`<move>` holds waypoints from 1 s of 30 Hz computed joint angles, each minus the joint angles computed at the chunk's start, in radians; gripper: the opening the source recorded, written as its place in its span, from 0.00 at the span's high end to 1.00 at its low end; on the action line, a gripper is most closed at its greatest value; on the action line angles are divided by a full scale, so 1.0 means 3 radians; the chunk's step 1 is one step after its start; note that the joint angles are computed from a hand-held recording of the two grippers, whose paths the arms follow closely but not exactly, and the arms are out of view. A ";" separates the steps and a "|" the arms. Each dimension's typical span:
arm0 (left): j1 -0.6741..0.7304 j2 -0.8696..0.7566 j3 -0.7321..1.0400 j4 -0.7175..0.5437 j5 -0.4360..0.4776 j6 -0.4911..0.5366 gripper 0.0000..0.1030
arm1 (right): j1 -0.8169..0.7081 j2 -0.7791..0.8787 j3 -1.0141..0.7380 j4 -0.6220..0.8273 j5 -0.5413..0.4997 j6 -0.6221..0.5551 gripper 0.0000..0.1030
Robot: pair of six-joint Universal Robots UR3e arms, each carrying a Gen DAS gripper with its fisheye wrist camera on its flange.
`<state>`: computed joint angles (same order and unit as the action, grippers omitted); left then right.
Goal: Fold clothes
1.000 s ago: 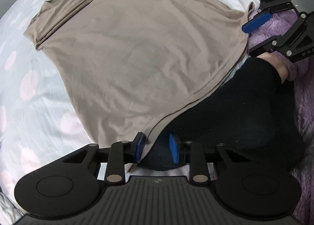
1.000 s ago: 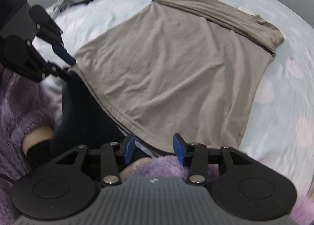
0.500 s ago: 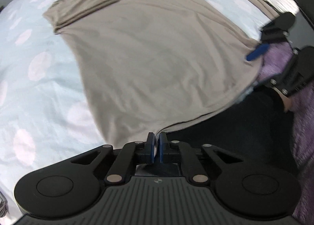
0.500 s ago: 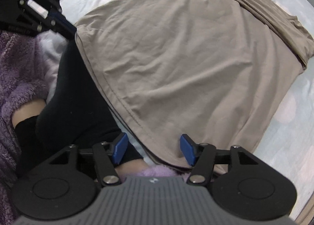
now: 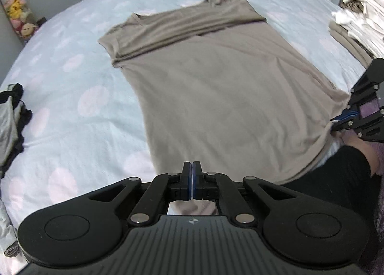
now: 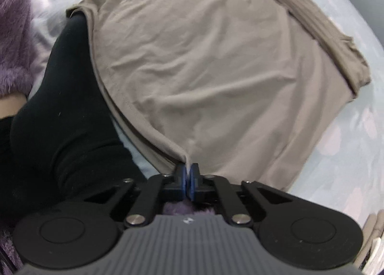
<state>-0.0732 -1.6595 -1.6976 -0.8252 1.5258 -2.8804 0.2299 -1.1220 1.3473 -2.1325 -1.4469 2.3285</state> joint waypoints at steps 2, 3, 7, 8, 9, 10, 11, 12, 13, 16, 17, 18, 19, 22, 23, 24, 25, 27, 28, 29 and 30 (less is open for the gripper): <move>0.0003 -0.0022 0.0031 0.0042 0.0015 -0.0012 1.00 | -0.0056 -0.0040 0.0007 -0.0101 0.0086 0.0110 0.97; 0.0002 -0.0045 0.0052 0.0069 0.0029 -0.0017 1.00 | -0.0071 -0.0027 -0.0030 -0.0154 0.0103 0.0157 0.97; -0.0028 -0.0216 0.0173 0.0206 0.0158 -0.0058 1.00 | -0.0116 0.0077 -0.0241 -0.0344 0.0145 0.0350 0.97; -0.0037 -0.0272 0.0207 0.0253 0.0202 -0.0080 1.00 | -0.0113 0.0146 -0.0345 -0.0356 0.0136 0.0387 0.97; -0.0042 -0.0328 0.0238 0.0300 0.0237 -0.0106 1.00 | -0.0112 0.0225 -0.0451 -0.0374 0.0133 0.0422 0.97; -0.0040 -0.0381 0.0268 0.0344 0.0259 -0.0134 1.00 | -0.0112 0.0308 -0.0561 -0.0392 0.0130 0.0459 0.97; -0.0031 -0.0433 0.0295 0.0382 0.0271 -0.0169 1.00 | -0.0103 0.0401 -0.0676 -0.0407 0.0115 0.0510 0.97; -0.0022 -0.0490 0.0325 0.0409 0.0290 -0.0206 1.00 | -0.0093 0.0497 -0.0796 -0.0418 0.0097 0.0565 0.97; -0.0016 -0.0547 0.0346 0.0441 0.0317 -0.0243 1.00 | -0.0078 0.0574 -0.0872 -0.0436 0.0072 0.0614 0.96; 0.0008 -0.0633 0.0327 0.0511 0.0372 -0.0334 1.00 | -0.0066 0.0731 -0.1037 -0.0453 -0.0005 0.0695 0.93; 0.0027 -0.0630 0.0297 0.0529 0.0369 -0.0345 1.00 | -0.0072 0.0782 -0.1104 -0.0443 -0.0015 0.0717 0.90; 0.0048 -0.0611 0.0269 0.0529 0.0348 -0.0341 1.00 | -0.0089 0.0778 -0.1098 -0.0453 -0.0007 0.0742 0.87; 0.0074 -0.0577 0.0239 0.0522 0.0313 -0.0333 1.00 | -0.0110 0.0757 -0.1065 -0.0471 0.0004 0.0766 0.74; 0.0194 -0.0414 0.0175 0.0413 0.0070 -0.0259 1.00 | -0.0193 0.0645 -0.0943 -0.0488 0.0100 0.0784 0.58; 0.0234 -0.0364 0.0171 0.0356 -0.0027 -0.0222 1.00 | -0.0225 0.0591 -0.0901 -0.0455 0.0139 0.0767 0.58; 0.0264 -0.0319 0.0165 0.0307 -0.0113 -0.0185 0.98 | -0.0260 0.0532 -0.0854 -0.0422 0.0175 0.0747 0.58; 0.0289 -0.0274 0.0168 0.0237 -0.0189 -0.0150 0.93 | -0.0294 0.0462 -0.0780 -0.0418 0.0207 0.0726 0.57; 0.0317 -0.0197 0.0176 0.0089 -0.0315 -0.0074 0.87 | -0.0363 0.0314 -0.0604 -0.0441 0.0268 0.0696 0.57; 0.0326 -0.0166 0.0182 0.0011 -0.0376 -0.0020 0.84 | -0.0399 0.0238 -0.0501 -0.0466 0.0300 0.0690 0.57; 0.0332 -0.0137 0.0186 -0.0070 -0.0430 0.0038 0.83 | -0.0436 0.0163 -0.0402 -0.0489 0.0333 0.0684 0.57; 0.0332 -0.0108 0.0185 -0.0153 -0.0475 0.0101 0.82 | -0.0479 0.0083 -0.0278 -0.0535 0.0366 0.0678 0.57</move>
